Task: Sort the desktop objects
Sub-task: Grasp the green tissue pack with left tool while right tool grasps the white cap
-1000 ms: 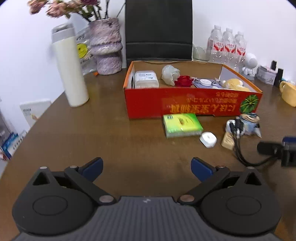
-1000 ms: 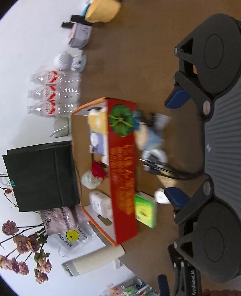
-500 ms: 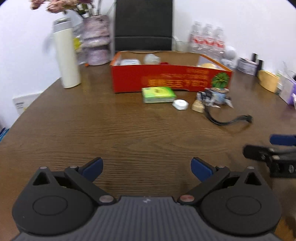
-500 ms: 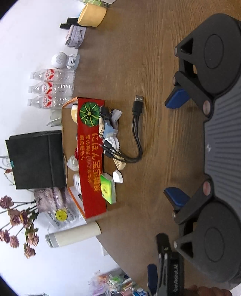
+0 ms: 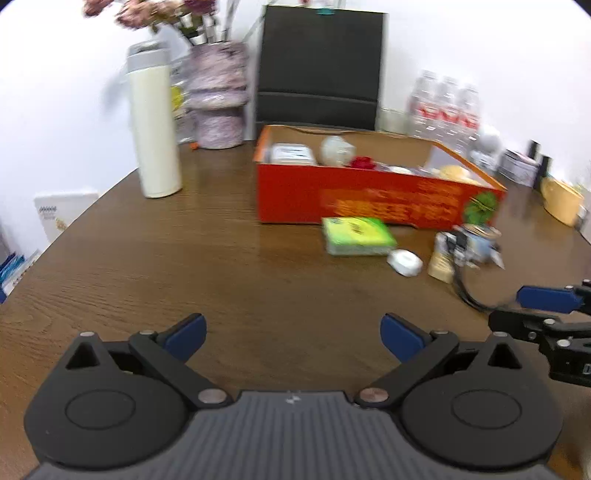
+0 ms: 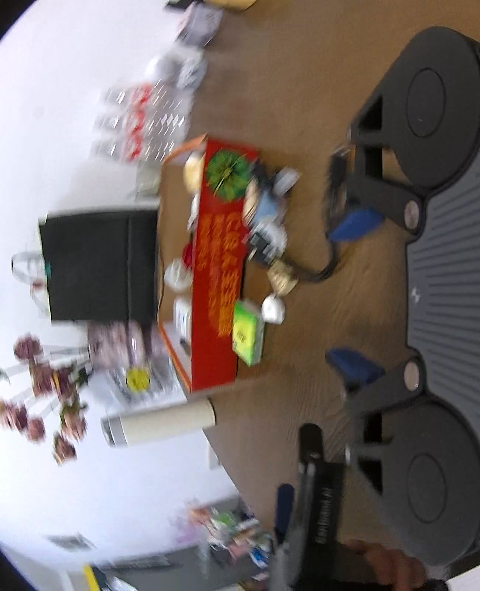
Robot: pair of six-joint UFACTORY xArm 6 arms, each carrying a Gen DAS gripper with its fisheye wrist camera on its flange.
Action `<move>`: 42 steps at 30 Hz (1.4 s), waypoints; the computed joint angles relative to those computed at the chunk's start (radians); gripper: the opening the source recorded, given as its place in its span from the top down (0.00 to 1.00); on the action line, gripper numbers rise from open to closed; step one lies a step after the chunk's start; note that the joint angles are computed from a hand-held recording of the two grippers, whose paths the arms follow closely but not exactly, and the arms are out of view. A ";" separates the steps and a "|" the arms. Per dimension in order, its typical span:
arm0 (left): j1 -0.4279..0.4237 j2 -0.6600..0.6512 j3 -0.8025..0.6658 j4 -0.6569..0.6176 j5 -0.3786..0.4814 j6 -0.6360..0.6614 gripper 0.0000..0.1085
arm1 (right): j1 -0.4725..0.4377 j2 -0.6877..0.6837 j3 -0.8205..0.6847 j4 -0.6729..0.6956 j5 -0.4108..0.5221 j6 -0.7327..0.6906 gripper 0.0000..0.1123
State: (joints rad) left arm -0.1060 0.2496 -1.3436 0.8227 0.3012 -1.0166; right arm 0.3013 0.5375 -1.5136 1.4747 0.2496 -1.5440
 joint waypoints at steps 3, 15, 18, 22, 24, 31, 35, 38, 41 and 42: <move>0.019 0.037 -0.045 -0.004 -0.001 0.011 0.07 | 0.015 0.127 -0.171 -0.176 0.019 0.135 0.60; 0.033 0.207 -0.247 -0.080 -0.044 0.168 0.06 | -0.003 0.514 -0.713 -0.728 0.178 0.679 0.78; 0.017 0.272 -0.333 -0.190 -0.042 0.273 0.05 | -0.008 0.502 -0.690 -0.655 0.172 0.604 0.79; -0.016 0.392 -0.515 -0.364 0.044 0.427 0.05 | -0.014 0.492 -0.660 -0.611 0.111 0.597 0.79; -0.022 0.448 -0.596 -0.462 0.052 0.496 0.05 | -0.020 0.487 -0.654 -0.560 0.077 0.568 0.79; -0.030 0.615 -0.842 -0.693 0.120 0.627 0.05 | -0.058 0.541 -0.747 -0.526 0.105 0.692 0.79; -0.030 0.632 -0.862 -0.641 0.155 0.633 0.14 | -0.068 0.525 -0.739 -0.394 0.115 0.637 0.79; -0.031 0.606 -0.801 -0.528 0.110 0.575 0.38 | -0.065 0.513 -0.728 -0.322 0.097 0.580 0.79; -0.027 0.572 -0.742 -0.428 0.080 0.486 0.39 | -0.061 0.508 -0.721 -0.321 0.096 0.571 0.79; -0.021 0.548 -0.699 -0.421 0.046 0.467 0.39 | -0.054 0.508 -0.715 -0.331 0.077 0.562 0.79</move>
State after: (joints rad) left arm -0.1272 0.7980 -2.0423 0.4020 0.3471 -0.5492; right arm 0.2473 1.0451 -2.2284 1.1439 0.3264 -0.9820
